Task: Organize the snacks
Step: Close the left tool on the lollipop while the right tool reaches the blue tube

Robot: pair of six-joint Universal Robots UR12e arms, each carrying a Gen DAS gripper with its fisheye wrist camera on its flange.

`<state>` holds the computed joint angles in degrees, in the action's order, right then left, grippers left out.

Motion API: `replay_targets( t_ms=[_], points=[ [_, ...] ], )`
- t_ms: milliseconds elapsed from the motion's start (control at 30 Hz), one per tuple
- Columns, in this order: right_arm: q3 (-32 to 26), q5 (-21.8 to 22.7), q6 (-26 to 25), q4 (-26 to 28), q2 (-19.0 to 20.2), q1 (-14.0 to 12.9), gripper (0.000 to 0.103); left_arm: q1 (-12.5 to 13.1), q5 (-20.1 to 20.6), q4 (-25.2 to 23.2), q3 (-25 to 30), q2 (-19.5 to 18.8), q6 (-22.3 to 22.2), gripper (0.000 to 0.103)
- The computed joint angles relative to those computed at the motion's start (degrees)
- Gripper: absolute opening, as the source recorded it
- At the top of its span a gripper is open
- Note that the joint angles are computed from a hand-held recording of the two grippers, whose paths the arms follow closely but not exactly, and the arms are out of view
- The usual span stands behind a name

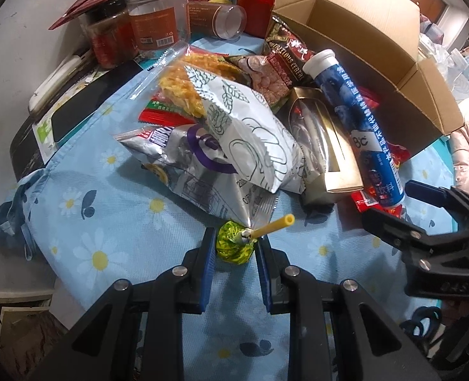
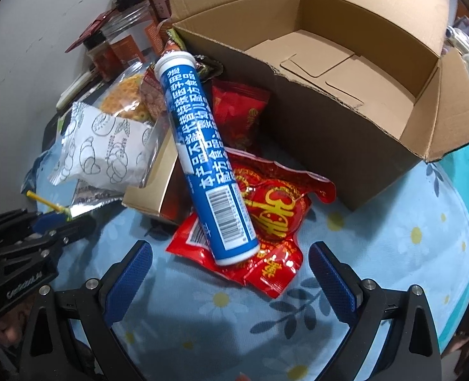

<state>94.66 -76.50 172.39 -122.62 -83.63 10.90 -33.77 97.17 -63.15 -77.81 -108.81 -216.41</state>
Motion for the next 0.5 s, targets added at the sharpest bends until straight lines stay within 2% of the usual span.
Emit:
replay_targets(
  t_ms=[133, 300, 400, 500],
  points=[
    [-0.34, 0.52, 1.85, -1.21, 0.73, 0.2, 0.101, 0.0, -0.59, -0.14, 0.17, 0.3, -0.55, 0.024],
    [-0.73, -1.28, 3.63, -2.05, 1.6, 0.67, 0.1, -0.22, -0.53, -0.44, 0.18, 0.56, -0.7, 0.024],
    [-0.76, -1.64, 2.79, -2.74, 1.28, 0.95, 0.096, -0.49, -0.34, -0.58, 0.11, 0.79, -0.85, 0.024],
    [-0.35, -1.74, 1.63, -4.51, 0.66, 1.16, 0.086, -0.29, -0.39, -0.55, 0.02, 0.89, -0.69, 0.024]
  ],
)
